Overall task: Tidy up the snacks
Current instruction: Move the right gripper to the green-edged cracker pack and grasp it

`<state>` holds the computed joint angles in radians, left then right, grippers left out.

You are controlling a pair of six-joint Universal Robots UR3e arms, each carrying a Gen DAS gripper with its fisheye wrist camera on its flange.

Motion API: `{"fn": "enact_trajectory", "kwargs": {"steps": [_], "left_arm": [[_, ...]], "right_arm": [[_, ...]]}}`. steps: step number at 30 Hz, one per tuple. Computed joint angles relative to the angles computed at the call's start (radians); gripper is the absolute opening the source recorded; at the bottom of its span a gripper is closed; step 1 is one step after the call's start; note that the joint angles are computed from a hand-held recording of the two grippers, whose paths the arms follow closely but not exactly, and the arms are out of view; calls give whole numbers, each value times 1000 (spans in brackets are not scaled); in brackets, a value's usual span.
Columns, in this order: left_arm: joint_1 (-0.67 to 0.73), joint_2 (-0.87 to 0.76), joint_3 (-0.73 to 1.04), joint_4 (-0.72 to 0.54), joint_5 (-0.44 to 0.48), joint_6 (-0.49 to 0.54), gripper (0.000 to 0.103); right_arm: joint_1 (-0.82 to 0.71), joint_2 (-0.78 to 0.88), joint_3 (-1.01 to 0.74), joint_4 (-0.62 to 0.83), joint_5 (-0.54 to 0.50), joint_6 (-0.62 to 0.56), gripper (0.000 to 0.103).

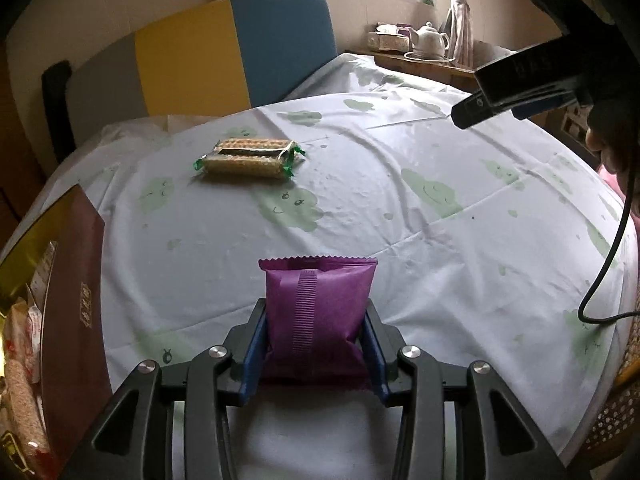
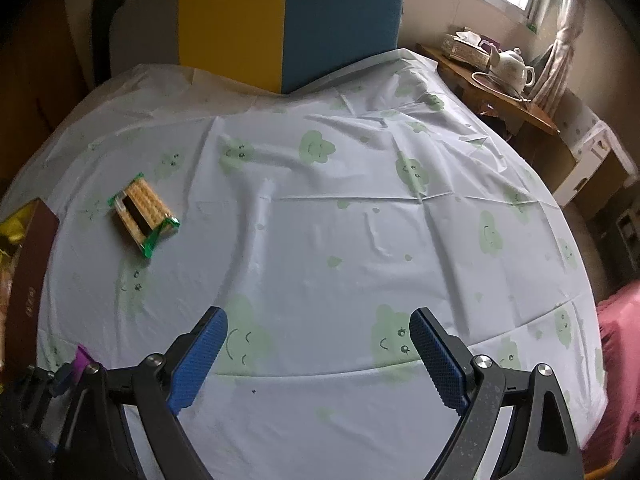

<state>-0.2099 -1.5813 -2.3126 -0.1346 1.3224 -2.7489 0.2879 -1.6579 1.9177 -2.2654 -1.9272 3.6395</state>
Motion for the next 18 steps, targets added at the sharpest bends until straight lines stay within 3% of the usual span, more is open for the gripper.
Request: {"fn": "enact_trajectory", "kwargs": {"steps": [4, 18], "left_arm": [[-20, -8, -16, 48, 22, -7, 43], [33, -4, -32, 44, -53, 2, 43]], "right_arm": [[5, 9, -6, 12, -7, 8, 93], [32, 67, -45, 71, -22, 8, 93]]}}
